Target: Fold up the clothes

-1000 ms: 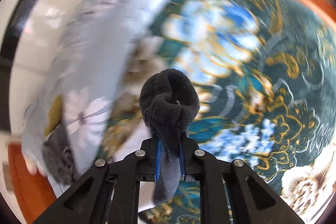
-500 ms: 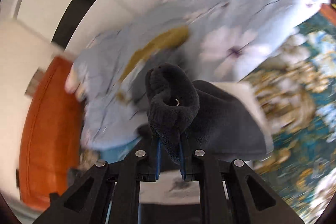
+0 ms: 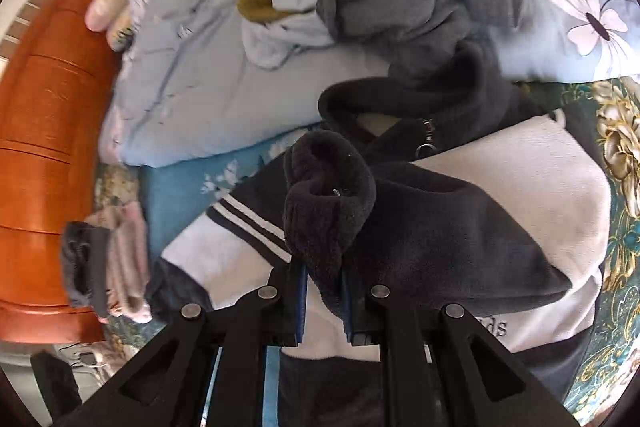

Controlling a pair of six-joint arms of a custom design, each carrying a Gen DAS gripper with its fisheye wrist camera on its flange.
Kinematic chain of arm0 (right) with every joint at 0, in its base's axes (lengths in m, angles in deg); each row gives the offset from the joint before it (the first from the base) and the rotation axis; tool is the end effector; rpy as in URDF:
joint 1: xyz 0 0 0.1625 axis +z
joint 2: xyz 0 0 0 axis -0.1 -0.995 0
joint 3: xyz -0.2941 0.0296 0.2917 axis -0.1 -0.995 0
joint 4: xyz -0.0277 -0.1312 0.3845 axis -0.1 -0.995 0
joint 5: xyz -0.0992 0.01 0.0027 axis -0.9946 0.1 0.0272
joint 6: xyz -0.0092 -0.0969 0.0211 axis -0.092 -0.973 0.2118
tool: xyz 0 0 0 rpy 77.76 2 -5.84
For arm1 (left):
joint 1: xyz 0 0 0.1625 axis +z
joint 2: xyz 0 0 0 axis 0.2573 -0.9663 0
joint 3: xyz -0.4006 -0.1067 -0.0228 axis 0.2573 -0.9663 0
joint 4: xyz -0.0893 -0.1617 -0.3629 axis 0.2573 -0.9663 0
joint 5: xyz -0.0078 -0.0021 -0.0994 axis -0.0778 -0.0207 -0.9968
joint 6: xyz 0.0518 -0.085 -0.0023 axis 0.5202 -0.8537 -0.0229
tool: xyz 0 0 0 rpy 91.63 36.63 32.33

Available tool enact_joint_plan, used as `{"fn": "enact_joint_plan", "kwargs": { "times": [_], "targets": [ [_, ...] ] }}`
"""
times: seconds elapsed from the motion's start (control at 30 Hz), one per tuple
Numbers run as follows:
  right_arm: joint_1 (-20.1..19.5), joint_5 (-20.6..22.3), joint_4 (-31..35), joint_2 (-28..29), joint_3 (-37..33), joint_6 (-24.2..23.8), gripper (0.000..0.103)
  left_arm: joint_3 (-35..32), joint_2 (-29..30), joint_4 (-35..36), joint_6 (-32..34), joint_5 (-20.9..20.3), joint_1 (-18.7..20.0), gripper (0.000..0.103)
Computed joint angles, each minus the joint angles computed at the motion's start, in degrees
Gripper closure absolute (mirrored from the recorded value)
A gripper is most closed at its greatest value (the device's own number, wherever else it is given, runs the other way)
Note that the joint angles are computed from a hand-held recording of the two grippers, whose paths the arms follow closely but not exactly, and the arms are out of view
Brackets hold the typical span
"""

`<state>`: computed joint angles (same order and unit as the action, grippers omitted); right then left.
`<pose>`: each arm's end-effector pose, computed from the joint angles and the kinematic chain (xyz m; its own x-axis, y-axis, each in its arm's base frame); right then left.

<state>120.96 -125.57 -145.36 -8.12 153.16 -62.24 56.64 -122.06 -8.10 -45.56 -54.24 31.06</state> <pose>0.3246 -0.4690 0.0815 -0.9384 0.0776 0.3367 0.0053 0.9775 -0.2107 -0.0618 -0.3030 0.3789 -0.7985 -0.5384 -0.2693 -0.4732 0.8379 -0.2719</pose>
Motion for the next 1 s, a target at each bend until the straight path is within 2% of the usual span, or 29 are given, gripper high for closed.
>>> {"fn": "enact_joint_plan", "kwargs": {
  "times": [0.23,0.37,0.43,0.47,0.5,0.57,0.67,0.8,0.9,1.0],
  "targets": [
    [-0.3,-1.8,6.9,6.5,-6.0,-0.3,0.088,1.3,2.4,-5.6,3.3,-0.3,5.8,0.023],
    [-1.7,-0.3,7.3,8.8,-6.6,-0.4,0.083,2.2,4.5,-9.1,5.9,-1.0,8.0,0.023],
    [-2.2,1.1,7.4,9.5,-6.8,-1.9,0.074,2.6,5.5,-10.2,6.4,-1.3,8.8,0.023],
    [-2.7,2.9,7.0,9.4,-6.5,-3.0,0.065,2.7,5.9,-10.6,6.6,-1.4,9.1,0.023],
    [-3.3,5.5,6.3,9.1,-6.0,-4.2,0.057,2.9,6.2,-11.0,6.8,-1.5,9.5,0.023],
    [-4.7,11.4,5.1,8.2,-4.7,-6.6,0.051,3.3,6.3,-11.8,7.0,-1.1,10.0,0.023],
    [-4.6,12.2,4.2,5.6,-3.1,-8.4,0.050,3.9,5.3,-11.8,5.6,1.5,10.2,0.023],
    [-5.1,11.6,0.9,-0.5,1.4,-4.9,0.049,5.4,0.5,-10.0,-2.3,9.2,10.2,0.023],
    [-4.7,9.1,2.5,-5.0,3.9,-3.4,0.049,7.2,-3.5,-11.5,-6.1,13.1,12.8,0.023],
    [-3.5,5.9,5.5,-8.6,6.3,0.5,0.049,9.2,-6.3,-16.0,-7.1,16.3,16.2,0.024]
  ]
}}
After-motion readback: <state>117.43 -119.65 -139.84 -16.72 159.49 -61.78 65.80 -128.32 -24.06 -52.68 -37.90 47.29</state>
